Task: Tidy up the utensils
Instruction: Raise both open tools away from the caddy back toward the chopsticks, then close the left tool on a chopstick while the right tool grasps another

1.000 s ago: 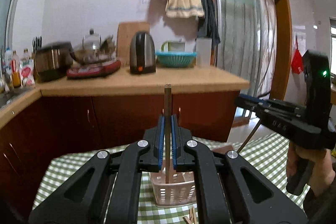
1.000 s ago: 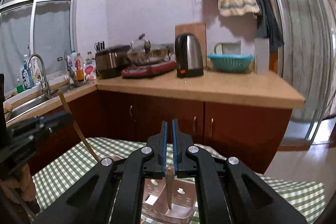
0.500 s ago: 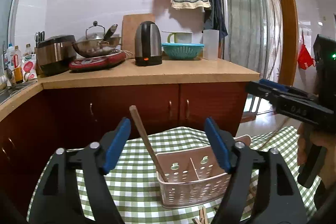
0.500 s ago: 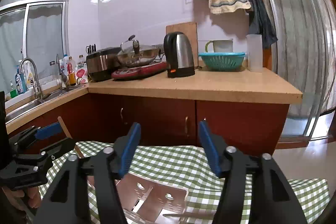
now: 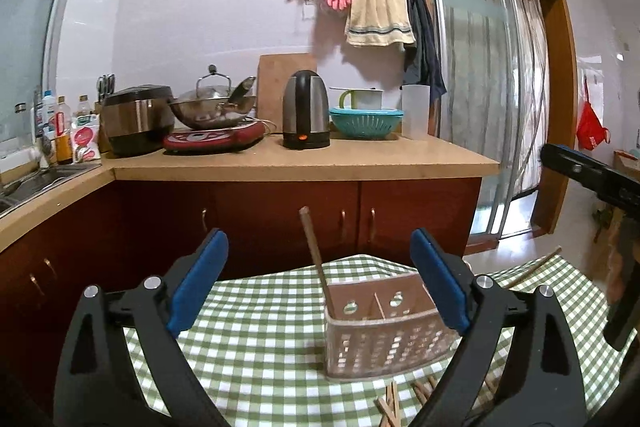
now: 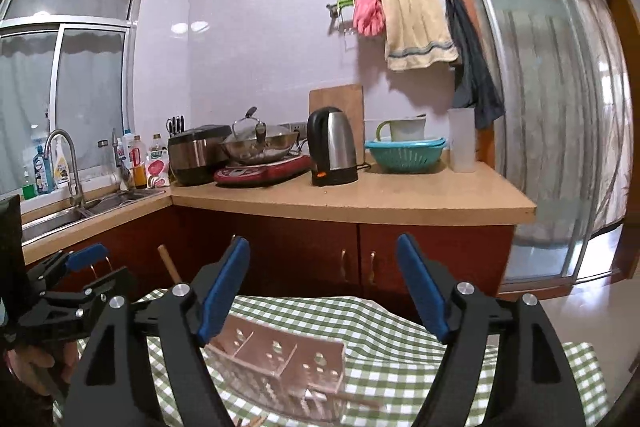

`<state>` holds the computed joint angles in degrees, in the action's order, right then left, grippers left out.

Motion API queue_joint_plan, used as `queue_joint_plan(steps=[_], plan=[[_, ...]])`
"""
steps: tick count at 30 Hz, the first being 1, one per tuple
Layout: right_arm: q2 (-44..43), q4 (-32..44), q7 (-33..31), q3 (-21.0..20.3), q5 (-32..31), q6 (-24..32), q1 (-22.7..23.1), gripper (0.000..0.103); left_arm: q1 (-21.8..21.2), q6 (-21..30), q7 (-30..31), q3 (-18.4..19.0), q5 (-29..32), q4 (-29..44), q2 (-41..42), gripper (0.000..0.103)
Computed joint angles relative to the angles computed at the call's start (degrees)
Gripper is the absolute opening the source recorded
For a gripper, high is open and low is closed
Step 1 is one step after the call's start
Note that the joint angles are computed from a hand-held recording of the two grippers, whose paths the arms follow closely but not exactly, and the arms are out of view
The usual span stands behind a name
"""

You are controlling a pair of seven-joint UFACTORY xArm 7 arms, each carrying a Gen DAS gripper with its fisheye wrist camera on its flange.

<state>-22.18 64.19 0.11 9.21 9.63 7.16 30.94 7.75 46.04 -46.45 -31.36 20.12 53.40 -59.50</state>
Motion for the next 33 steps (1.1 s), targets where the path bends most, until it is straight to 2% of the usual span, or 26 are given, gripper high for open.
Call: queue_joint_plan(steps=[10,15,18,19,22,24,29,33], plan=[[-17.77,-18.20,8.29,4.93,-4.05,3.00,-5.57,0.074,-6.05,12.39,-3.20,-3.20,-5.23,-4.44,-10.33,0.091],[-25.79,-27.20,12.09,6.92,-6.15,5.91,-5.70,0.072,-9.54,19.22,-4.81,-6.17,-8.00,-6.92,-14.17,0.091],[-29.66,-31.97,13.31,7.15,-6.75,7.82,-3.68,0.057,-12.10,23.62,-5.80,-8.26,-9.81,-8.39,-16.09,0.090],[-30.68,-33.37,13.43,7.00,-6.80,8.57,-2.59,0.055,-13.13,25.05,-6.38,-8.91,-10.74,-8.94,-16.63,0.090],[-32.97,-37.66,13.15,5.72,-6.13,9.95,1.77,0.045,-15.79,28.40,-7.86,-10.54,-12.68,-10.14,-17.77,0.089],[-34.50,-40.13,13.13,5.15,-5.41,11.39,4.53,0.034,-17.08,29.81,-8.83,-11.28,-13.46,-10.61,-18.18,0.087],[-35.46,-43.45,12.23,4.05,-3.69,13.23,9.88,0.029,-19.70,32.87,-10.45,-13.15,-14.64,-11.39,-18.03,0.079],[-34.57,-44.06,12.11,5.00,-3.33,14.10,11.46,0.025,-21.84,34.23,-11.93,-13.87,-15.60,-12.12,-17.16,0.075]])
